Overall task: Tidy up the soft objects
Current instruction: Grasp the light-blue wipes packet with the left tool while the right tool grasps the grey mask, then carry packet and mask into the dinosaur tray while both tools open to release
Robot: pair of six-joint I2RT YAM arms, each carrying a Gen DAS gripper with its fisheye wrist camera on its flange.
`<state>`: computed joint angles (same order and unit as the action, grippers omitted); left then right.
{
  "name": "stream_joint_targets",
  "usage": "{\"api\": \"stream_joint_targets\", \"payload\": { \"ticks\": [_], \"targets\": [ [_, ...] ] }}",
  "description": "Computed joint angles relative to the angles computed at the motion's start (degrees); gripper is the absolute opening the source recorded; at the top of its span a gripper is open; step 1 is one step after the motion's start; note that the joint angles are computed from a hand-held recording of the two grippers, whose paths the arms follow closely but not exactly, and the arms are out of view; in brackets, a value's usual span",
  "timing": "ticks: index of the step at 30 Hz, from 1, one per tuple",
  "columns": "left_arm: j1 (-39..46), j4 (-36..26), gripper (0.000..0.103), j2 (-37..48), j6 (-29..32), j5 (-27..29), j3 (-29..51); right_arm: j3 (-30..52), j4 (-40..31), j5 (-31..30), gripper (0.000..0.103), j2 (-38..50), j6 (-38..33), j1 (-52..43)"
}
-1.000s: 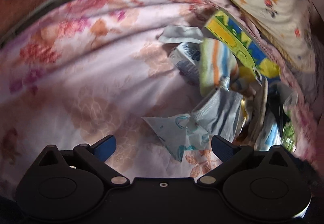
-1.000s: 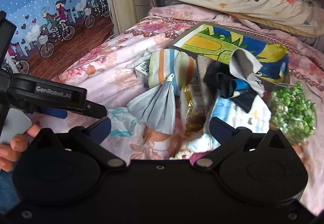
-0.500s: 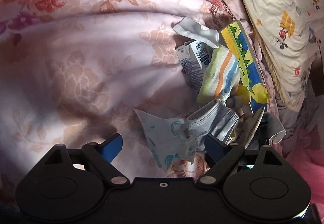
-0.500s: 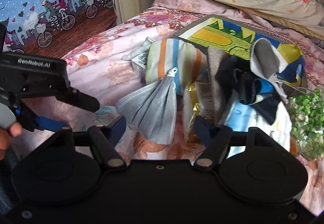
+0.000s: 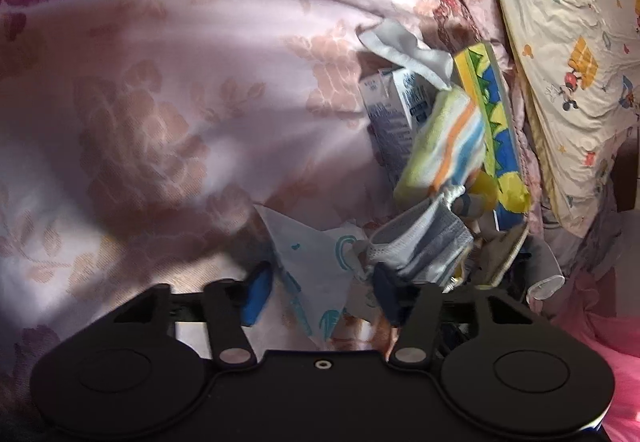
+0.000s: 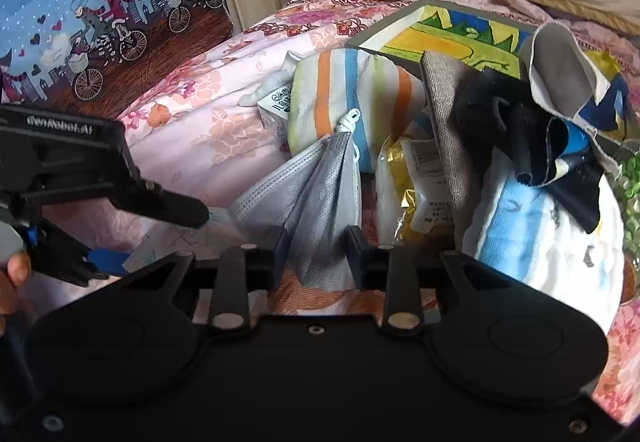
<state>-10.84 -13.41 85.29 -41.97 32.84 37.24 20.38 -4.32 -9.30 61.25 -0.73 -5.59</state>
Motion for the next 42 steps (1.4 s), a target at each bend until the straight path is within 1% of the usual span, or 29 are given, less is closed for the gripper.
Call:
{"api": "stream_joint_targets", "payload": {
  "ticks": [2, 3, 5, 9, 15, 22, 26, 29, 30, 33, 35, 37, 39, 42],
  "targets": [
    [-0.2, -0.3, 0.046, -0.4, 0.7, -0.2, -0.1, 0.0, -0.3, -0.4, 0.018, 0.1, -0.1, -0.5],
    [-0.4, -0.2, 0.042, -0.7, 0.9, -0.7, -0.2, 0.0, 0.0, -0.1, 0.014, 0.5, 0.1, -0.3],
    [-0.4, 0.1, 0.039, -1.6, 1.0, -1.6, -0.6, -0.3, 0.2, 0.9, 0.010, 0.0, 0.5, 0.3],
    [-0.4, 1.1, 0.028, -4.6, 1.5, -3.4, -1.7, -0.4, -0.5, 2.5, 0.008, -1.6, 1.3, 0.9],
    [-0.4, 2.9, 0.026, -9.8, 2.2, -4.5, -3.5, -1.5, -1.4, 3.6, 0.005, -5.9, 0.0, 1.0],
    [-0.8, 6.3, 0.025, -16.6, 3.5, -6.0, -5.9, -1.6, -4.9, 6.7, 0.004, -15.4, -2.7, 2.9],
    [-2.7, 9.9, 0.025, -21.5, 5.5, -8.7, -7.6, -0.6, -7.2, 5.5, 0.004, -22.0, -3.2, 0.8],
    [-4.9, 11.9, 0.025, -24.5, 7.0, -11.0, -8.1, 1.7, -8.8, 2.5, 0.004, -25.0, -3.6, -3.8],
    [-6.0, 12.1, 0.025, -24.8, 7.0, -11.8, -7.6, 2.7, -9.3, 1.6, 0.004, -25.4, -3.9, -5.4],
    [-7.3, 12.3, 0.026, -25.3, 8.7, -10.3, -4.9, 6.2, -10.7, -2.2, 0.004, -25.7, -6.5, -11.8],
    [-9.8, 13.3, 0.026, -24.5, 11.3, -12.2, -2.2, 9.0, -11.2, -5.5, 0.004, -23.4, -9.9, -17.0],
    [-12.5, 14.2, 0.026, -21.1, 12.5, -14.0, 2.0, 11.4, -11.0, -8.0, 0.004, -20.6, -12.6, -21.9],
    [-15.5, 15.1, 0.026, -16.7, 13.7, -16.4, 6.3, 13.0, -9.4, -10.3, 0.004, -17.5, -12.5, -26.2],
    [-20.0, 16.1, 0.026, -9.0, 15.7, -20.0, 13.6, 13.3, -3.2, -11.9, 0.004, -12.6, -8.0, -30.5]
  ]
}}
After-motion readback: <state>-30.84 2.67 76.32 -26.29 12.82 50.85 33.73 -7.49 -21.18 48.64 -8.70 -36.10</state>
